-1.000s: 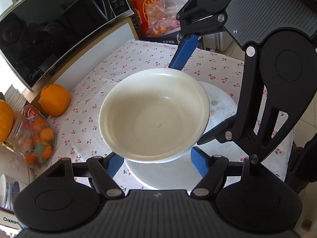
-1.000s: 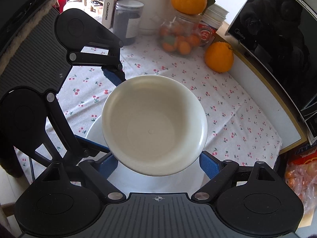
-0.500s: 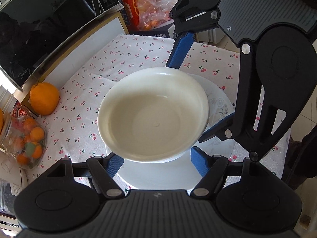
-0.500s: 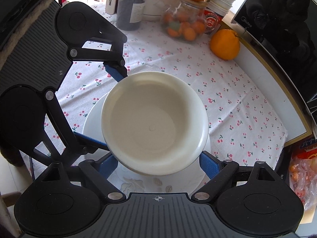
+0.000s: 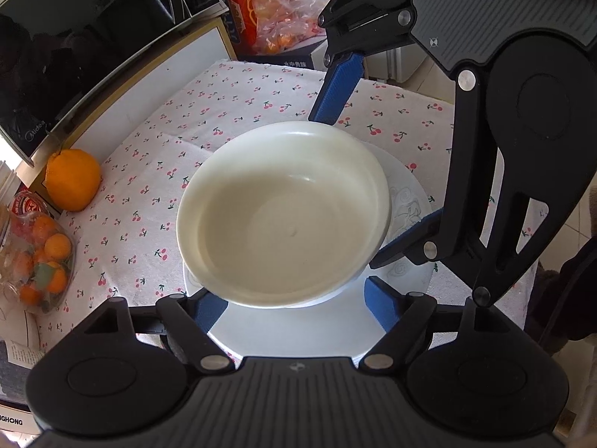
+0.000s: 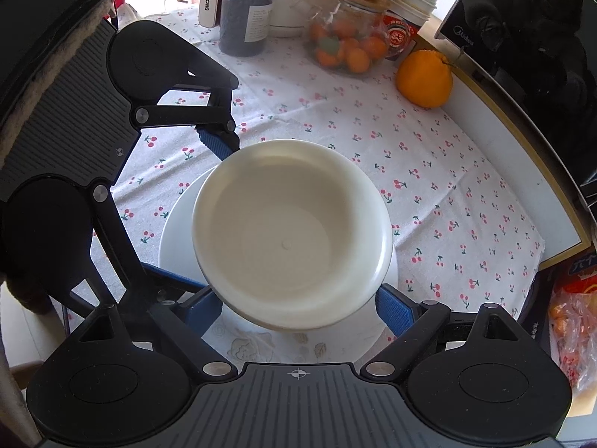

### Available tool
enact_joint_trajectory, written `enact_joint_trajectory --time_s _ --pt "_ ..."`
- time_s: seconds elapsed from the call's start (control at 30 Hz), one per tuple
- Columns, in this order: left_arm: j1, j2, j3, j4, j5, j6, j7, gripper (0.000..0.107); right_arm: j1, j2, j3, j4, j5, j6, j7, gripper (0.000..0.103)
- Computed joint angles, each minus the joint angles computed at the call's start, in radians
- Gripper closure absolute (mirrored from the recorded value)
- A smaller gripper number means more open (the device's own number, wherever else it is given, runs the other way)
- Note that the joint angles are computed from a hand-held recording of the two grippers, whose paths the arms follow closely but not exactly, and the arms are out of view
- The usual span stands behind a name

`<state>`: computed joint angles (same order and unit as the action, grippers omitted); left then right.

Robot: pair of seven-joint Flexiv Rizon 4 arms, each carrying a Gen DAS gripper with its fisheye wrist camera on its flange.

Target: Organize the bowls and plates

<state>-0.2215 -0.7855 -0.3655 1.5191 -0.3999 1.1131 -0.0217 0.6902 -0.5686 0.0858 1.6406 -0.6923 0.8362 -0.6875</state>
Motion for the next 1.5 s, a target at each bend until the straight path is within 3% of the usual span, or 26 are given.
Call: enact_joint_trajectory --time_s 0.33,0.77,0.93,1.03,1.17,1.3,1.5 --pt "0.022 0.007 -0.027 0.022 -0.028 0.018 0.021 0.009 0.005 0.011 0.001 0.015 0.005 0.003 0.017 0.009" --pt "0.07 0.065 -0.051 0.106 -0.117 0.071 -0.019 0.006 0.032 0.104 0.004 0.101 -0.084 -0.025 0.237 0.007" --pt "0.1 0.103 -0.09 0.162 -0.199 0.119 -0.086 0.005 0.055 0.125 0.023 0.087 -0.083 -0.144 0.382 0.007" --pt "0.114 0.128 -0.122 0.215 -0.242 0.196 -0.11 0.004 0.074 0.127 0.035 0.064 -0.065 -0.23 0.486 0.007" --pt "0.099 0.158 -0.108 0.263 -0.243 0.265 -0.216 0.004 0.111 0.122 0.042 0.04 -0.082 -0.33 0.64 0.007" --pt "0.05 0.175 -0.036 0.278 -0.204 0.301 -0.394 0.004 0.142 0.112 0.052 0.025 -0.095 -0.404 0.762 0.007" --pt "0.024 0.182 0.005 0.303 -0.163 0.36 -0.579 0.004 0.164 0.107 0.053 0.059 -0.136 -0.409 1.04 0.006"
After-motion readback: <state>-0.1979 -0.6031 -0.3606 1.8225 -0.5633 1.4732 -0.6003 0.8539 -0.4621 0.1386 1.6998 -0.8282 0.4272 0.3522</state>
